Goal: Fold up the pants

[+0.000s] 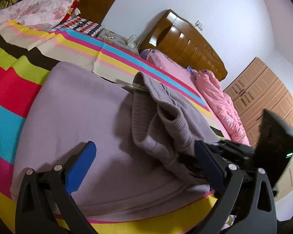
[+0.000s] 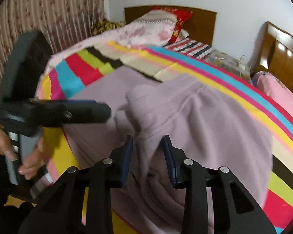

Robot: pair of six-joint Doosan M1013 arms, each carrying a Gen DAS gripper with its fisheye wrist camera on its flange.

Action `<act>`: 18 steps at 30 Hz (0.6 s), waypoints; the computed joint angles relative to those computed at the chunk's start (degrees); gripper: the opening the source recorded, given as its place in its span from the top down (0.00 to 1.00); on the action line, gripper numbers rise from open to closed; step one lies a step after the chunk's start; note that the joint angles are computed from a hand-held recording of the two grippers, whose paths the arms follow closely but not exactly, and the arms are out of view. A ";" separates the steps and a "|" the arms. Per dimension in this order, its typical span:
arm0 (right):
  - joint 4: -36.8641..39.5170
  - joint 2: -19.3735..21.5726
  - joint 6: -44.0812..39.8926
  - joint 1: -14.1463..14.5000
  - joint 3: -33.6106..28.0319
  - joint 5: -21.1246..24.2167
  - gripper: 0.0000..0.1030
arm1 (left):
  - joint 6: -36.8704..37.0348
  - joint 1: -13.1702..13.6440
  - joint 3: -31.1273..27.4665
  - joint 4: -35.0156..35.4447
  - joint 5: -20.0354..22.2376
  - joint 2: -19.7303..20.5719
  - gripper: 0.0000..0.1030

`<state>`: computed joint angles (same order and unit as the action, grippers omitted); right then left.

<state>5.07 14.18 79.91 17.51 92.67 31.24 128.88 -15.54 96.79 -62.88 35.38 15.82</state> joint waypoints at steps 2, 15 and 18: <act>0.03 -0.47 0.54 0.04 1.04 -2.29 0.86 | 2.46 0.78 0.24 -2.80 1.53 0.24 0.03; 0.15 -2.07 -3.73 1.02 4.75 -5.19 0.88 | 5.29 1.49 0.91 -7.25 1.42 0.29 0.03; 5.18 -2.52 -4.89 0.35 5.50 -7.13 0.79 | 5.43 1.81 0.90 -7.04 2.46 0.17 0.03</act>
